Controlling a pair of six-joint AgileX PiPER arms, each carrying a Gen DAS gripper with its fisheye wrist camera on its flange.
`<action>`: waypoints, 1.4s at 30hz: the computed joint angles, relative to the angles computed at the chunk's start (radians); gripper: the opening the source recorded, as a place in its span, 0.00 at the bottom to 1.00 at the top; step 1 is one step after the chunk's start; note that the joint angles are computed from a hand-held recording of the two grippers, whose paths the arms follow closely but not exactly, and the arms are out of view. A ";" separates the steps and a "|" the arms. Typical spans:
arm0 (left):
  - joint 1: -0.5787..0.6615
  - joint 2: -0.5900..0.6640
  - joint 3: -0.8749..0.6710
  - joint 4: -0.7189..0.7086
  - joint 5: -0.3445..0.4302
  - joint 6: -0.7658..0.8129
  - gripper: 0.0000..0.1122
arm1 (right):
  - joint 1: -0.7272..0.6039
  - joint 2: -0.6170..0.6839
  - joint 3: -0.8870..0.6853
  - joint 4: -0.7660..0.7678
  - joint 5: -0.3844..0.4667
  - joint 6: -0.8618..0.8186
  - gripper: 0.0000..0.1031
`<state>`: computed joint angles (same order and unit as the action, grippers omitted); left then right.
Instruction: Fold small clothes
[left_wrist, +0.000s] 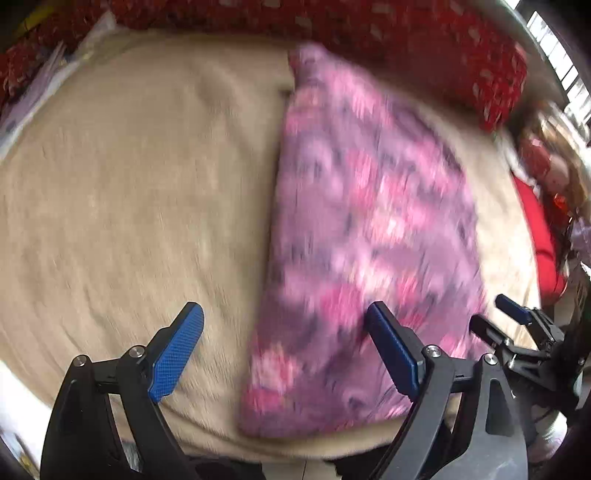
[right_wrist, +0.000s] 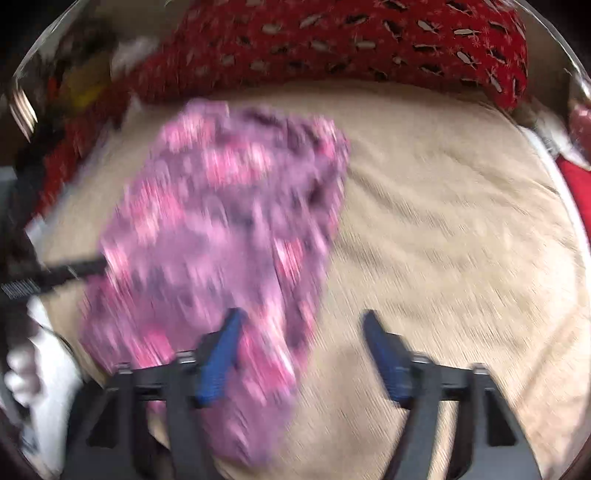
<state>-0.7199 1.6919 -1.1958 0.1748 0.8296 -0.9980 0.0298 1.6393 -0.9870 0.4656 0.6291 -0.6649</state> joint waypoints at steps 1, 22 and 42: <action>-0.012 0.025 0.005 0.002 -0.002 -0.013 0.82 | 0.011 -0.001 0.031 -0.062 -0.019 0.042 0.85; -0.101 0.030 0.090 0.162 -0.059 -0.204 0.92 | -0.128 -0.029 0.222 0.186 -0.169 -0.093 1.00; -0.388 -0.077 0.089 0.353 0.193 -0.528 0.92 | -0.132 -0.309 0.278 -0.099 -0.052 0.244 0.98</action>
